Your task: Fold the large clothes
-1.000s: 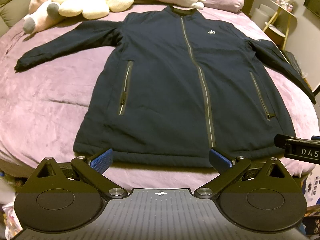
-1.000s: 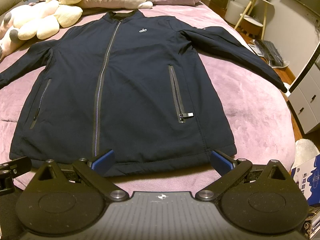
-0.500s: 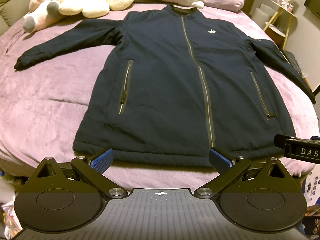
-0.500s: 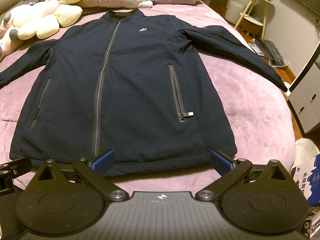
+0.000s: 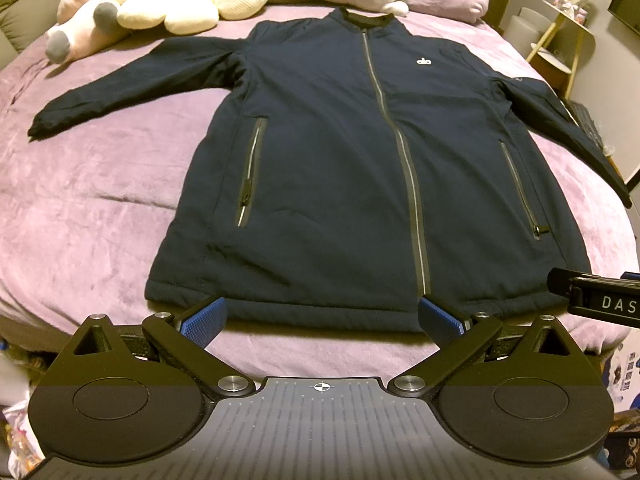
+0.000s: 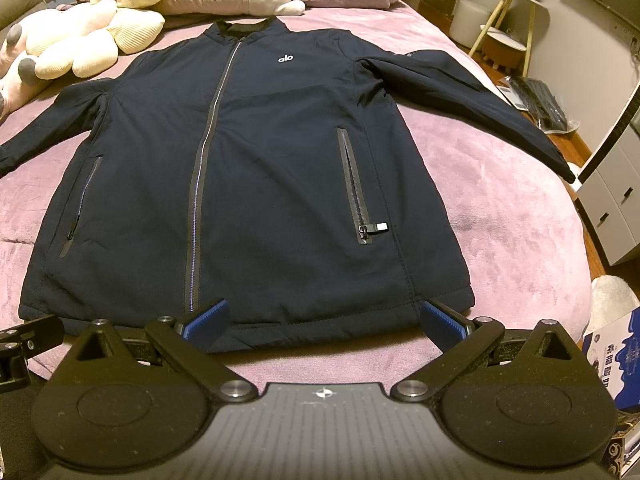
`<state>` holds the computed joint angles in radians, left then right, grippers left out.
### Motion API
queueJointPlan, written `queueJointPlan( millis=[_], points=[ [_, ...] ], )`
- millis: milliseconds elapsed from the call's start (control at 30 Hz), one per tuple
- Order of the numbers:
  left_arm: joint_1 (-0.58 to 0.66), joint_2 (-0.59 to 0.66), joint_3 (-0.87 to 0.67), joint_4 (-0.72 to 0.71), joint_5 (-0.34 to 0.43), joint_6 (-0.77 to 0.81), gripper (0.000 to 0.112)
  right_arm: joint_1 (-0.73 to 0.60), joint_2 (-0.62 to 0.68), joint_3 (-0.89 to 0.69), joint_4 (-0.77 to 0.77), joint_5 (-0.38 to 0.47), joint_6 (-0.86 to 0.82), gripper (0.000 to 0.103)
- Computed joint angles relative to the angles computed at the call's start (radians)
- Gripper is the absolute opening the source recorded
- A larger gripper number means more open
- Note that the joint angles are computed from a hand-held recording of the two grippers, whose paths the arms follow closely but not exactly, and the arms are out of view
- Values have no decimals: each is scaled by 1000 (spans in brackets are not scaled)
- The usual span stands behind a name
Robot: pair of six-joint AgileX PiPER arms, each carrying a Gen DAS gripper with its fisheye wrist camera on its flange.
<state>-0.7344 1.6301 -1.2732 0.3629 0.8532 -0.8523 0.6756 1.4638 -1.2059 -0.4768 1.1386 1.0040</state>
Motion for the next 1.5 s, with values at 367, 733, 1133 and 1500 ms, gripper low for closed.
queueJointPlan(
  millis=[367,733,1133,1500],
  points=[
    [-3,0,4,2,-2,-4,103,0,0,0,2,0,0,102],
    [-9,-1,15,2,-8,-14,103,1,0,13,2,-10,7,102],
    [-8,0,13,-4,-6,-12,103,-1,3,15,7,-12,7,102],
    [4,6,4,-26,-2,13,103,-15,9,9,23,-12,-4,102]
  ],
)
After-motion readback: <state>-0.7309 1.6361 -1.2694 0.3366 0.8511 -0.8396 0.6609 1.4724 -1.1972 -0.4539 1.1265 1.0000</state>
